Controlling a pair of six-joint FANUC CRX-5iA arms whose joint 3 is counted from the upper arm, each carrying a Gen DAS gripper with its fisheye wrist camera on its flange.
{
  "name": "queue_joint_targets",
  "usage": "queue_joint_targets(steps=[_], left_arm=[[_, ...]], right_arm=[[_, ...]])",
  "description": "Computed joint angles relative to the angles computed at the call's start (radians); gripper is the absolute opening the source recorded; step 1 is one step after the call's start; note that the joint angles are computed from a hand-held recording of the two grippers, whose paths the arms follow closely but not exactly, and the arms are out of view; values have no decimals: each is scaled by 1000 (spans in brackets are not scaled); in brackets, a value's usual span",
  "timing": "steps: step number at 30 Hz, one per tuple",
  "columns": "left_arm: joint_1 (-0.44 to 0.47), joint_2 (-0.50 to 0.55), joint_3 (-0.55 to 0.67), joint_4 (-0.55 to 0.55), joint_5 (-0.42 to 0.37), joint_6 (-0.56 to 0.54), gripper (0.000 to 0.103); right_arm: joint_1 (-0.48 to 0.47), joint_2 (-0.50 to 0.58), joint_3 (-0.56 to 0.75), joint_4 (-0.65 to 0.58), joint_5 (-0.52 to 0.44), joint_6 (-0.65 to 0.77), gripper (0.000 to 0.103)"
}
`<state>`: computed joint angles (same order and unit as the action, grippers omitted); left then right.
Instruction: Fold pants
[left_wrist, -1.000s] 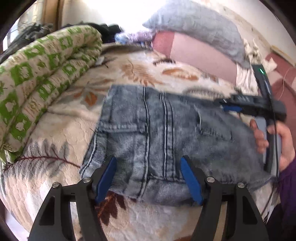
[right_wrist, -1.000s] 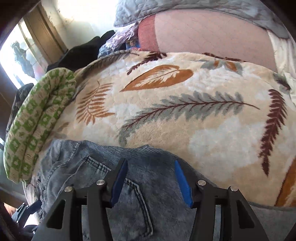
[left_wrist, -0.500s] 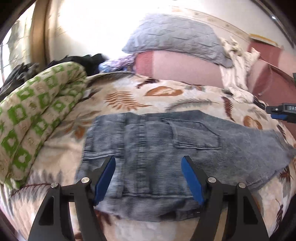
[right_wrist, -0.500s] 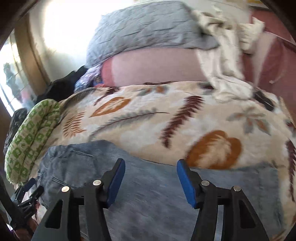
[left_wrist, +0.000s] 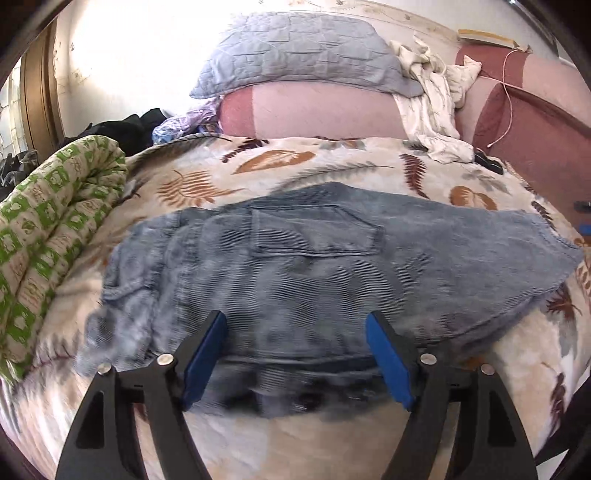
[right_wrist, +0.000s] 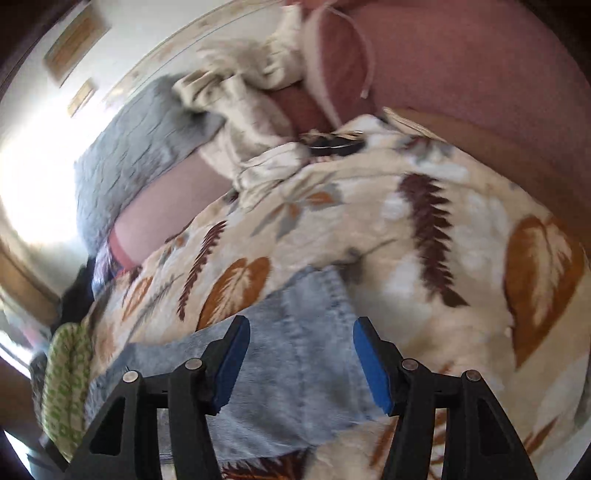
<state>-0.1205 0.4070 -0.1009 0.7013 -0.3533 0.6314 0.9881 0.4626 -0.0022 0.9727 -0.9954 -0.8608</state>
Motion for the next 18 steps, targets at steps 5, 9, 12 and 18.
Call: queue_joint_targets(steps=[5,9,12,18], left_arm=[[-60,-46,-40,-45,12,45,86],[-94,-51,-7,-33,-118,38,86],[-123,-56,9,-14,-171,11,86],[-170,-31,113,-52,-255,12,86]], right_arm=[[8,-94,-190,85,137,-295,62],[-8,-118,-268,196,239,-488,62],[-33,-113,-285,256,315,-565,62],[-62,-98,-301,318,386,-666,62]])
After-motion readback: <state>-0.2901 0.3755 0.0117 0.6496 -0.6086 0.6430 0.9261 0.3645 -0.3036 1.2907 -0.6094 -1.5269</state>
